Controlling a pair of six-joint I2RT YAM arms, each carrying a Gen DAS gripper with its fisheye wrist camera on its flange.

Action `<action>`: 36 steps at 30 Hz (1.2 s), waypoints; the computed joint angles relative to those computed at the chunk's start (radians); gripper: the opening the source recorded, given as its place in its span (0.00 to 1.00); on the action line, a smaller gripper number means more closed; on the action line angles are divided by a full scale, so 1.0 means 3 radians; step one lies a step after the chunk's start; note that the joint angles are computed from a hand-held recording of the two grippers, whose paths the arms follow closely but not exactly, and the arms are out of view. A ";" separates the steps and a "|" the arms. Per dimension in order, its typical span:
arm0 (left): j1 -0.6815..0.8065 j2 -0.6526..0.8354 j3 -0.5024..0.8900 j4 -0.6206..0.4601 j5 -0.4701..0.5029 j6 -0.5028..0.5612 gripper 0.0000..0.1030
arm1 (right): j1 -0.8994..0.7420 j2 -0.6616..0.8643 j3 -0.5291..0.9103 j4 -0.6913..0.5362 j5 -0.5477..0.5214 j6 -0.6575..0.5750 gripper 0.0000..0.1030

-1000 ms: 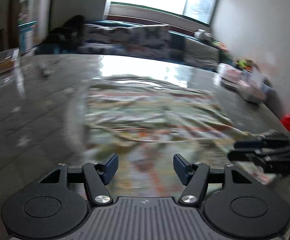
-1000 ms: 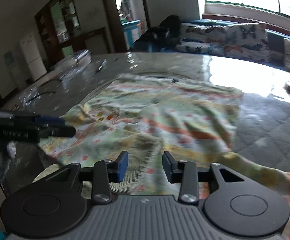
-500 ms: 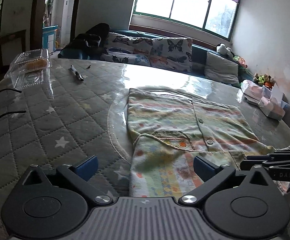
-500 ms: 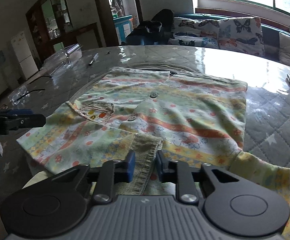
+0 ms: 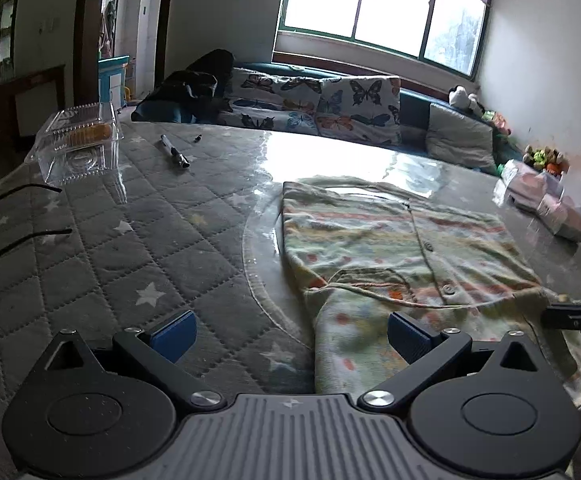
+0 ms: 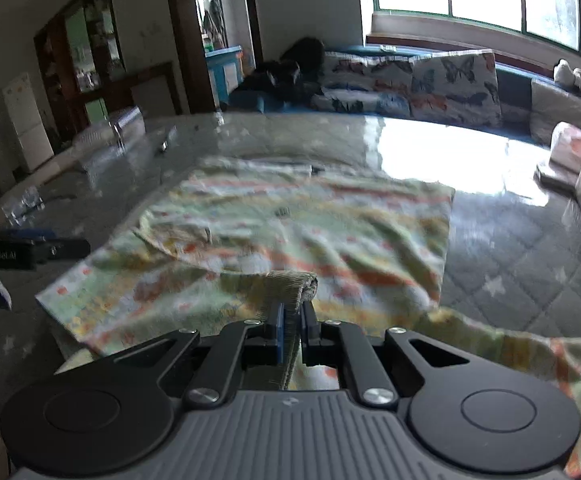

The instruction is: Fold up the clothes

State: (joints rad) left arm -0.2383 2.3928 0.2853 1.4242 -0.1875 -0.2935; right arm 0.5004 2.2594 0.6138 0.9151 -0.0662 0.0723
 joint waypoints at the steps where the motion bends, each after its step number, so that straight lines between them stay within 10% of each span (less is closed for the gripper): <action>1: -0.0013 -0.0038 0.0046 -0.0119 -0.0059 0.0000 1.00 | 0.0018 0.0020 0.0010 -0.0003 0.0037 -0.0011 0.08; 11: 0.0101 -0.0168 0.0424 -0.0865 -0.0290 0.0045 1.00 | 0.0113 0.0012 -0.0001 0.0072 -0.0037 -0.0231 0.12; 36: 0.0110 -0.0132 0.0633 -0.1108 -0.0333 0.0270 1.00 | 0.0184 0.0144 0.0037 0.0027 -0.0152 -0.0380 0.40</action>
